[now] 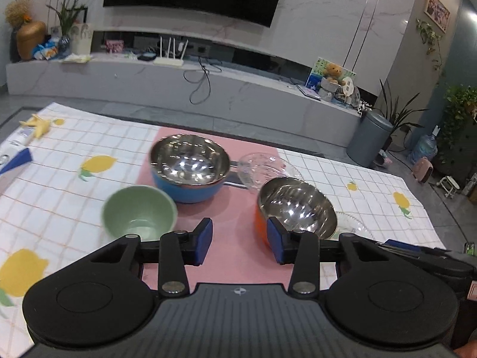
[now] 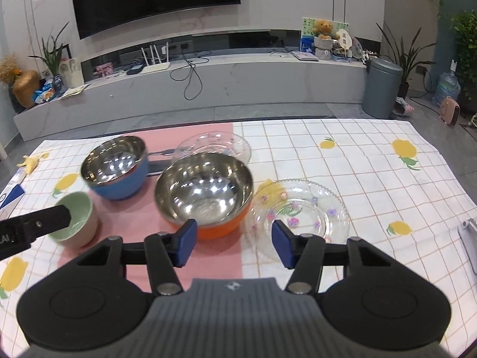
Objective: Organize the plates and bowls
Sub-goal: 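Reach both grippers to the orange steel bowl and close on its rim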
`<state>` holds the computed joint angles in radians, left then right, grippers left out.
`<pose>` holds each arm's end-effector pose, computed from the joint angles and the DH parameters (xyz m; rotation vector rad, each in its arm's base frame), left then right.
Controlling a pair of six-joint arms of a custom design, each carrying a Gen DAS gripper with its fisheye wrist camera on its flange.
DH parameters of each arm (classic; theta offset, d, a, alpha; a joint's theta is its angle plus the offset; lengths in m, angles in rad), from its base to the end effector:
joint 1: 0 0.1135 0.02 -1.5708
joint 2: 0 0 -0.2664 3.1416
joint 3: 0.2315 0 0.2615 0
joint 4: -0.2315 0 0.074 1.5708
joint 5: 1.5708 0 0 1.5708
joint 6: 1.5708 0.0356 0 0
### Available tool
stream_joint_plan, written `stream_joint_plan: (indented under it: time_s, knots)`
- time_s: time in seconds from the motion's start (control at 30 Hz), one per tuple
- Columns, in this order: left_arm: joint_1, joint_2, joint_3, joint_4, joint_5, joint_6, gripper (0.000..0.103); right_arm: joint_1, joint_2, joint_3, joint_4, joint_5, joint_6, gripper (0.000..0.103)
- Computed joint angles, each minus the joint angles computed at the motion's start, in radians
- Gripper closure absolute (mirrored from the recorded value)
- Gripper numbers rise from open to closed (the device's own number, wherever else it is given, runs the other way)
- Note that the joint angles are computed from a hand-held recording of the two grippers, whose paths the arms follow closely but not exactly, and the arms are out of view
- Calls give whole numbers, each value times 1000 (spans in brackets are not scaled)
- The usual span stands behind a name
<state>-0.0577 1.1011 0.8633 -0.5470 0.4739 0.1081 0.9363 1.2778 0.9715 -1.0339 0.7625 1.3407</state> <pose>0.2344 -0.0298 0.2747 0.4191 2.2686 -0.5302 0.1541 0.1679 0.2519 0.5798 2.2842 -0.1478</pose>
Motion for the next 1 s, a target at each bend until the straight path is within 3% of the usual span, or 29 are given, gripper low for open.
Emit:
stream_joint_plan:
  time_s: [0.13, 0.33, 0.47, 0.7, 0.83, 1.0]
  knots:
    - [-61, 136, 55, 57, 2, -88, 53, -111, -23, -36, 96, -39, -109, 48]
    - [-107, 289, 124, 116, -1, -220, 44, -253, -20, -61, 217, -122, -200, 48]
    - [-165, 353, 148, 131, -71, -250, 42, -335, 6, -73, 284, -195, -229, 48]
    - [-210, 448, 193, 120, -119, -302, 43, -406, 45, -92, 376, -296, -245, 59]
    - [-196, 496, 225, 85, -64, -341, 47, -420, 66, -99, 409, -326, -233, 63]
    - [-206, 507, 241, 73, -70, -347, 64, -434, 76, -114, 425, -348, -214, 81]
